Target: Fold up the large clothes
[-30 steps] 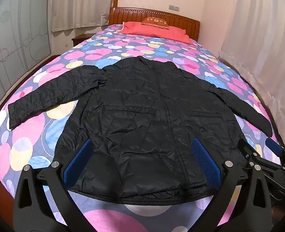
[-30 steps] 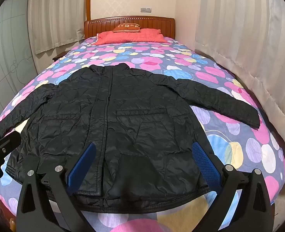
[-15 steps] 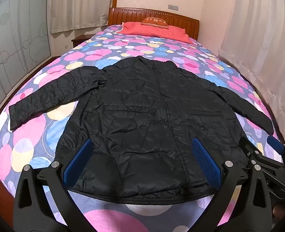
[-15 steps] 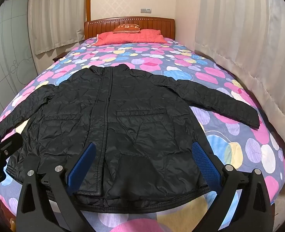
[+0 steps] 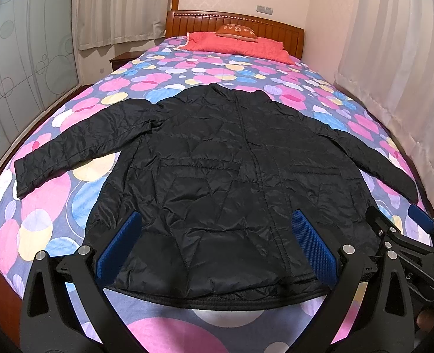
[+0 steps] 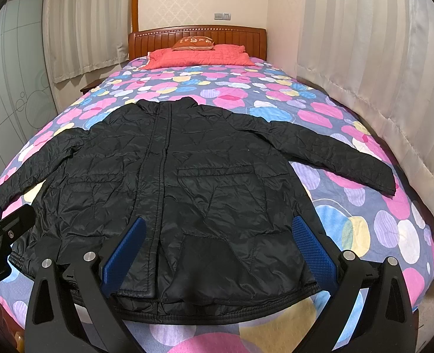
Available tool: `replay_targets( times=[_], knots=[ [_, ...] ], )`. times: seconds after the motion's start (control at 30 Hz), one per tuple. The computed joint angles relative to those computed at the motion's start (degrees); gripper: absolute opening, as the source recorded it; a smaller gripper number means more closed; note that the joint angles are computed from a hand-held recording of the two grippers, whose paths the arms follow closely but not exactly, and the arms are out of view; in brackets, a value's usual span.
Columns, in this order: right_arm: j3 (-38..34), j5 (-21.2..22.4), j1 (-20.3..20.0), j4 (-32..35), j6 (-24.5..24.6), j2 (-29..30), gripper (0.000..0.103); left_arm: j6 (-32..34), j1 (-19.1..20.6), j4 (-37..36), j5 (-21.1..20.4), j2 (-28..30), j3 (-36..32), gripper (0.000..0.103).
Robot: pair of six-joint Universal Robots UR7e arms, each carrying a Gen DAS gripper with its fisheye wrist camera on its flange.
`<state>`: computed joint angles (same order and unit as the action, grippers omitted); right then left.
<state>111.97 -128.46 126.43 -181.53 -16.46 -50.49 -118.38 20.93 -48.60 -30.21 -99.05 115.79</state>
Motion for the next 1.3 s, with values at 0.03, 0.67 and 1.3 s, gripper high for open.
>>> replay_targets(
  times=[0.03, 0.67, 1.3],
  knots=[
    [0.0, 0.0, 0.0, 0.0, 0.0, 0.0, 0.099, -0.01, -0.02, 0.09, -0.02, -0.02, 0.0, 0.101],
    [0.04, 0.02, -0.03, -0.22, -0.02, 0.08, 0.099, -0.29, -0.07, 0.64, -0.51, -0.46, 0.09, 0.101],
    [-0.1, -0.02, 0.13, -0.01, 0.1, 0.06, 0.099, 0.2, 0.22, -0.08, -0.36, -1.48, 1.48, 0.101]
  ],
)
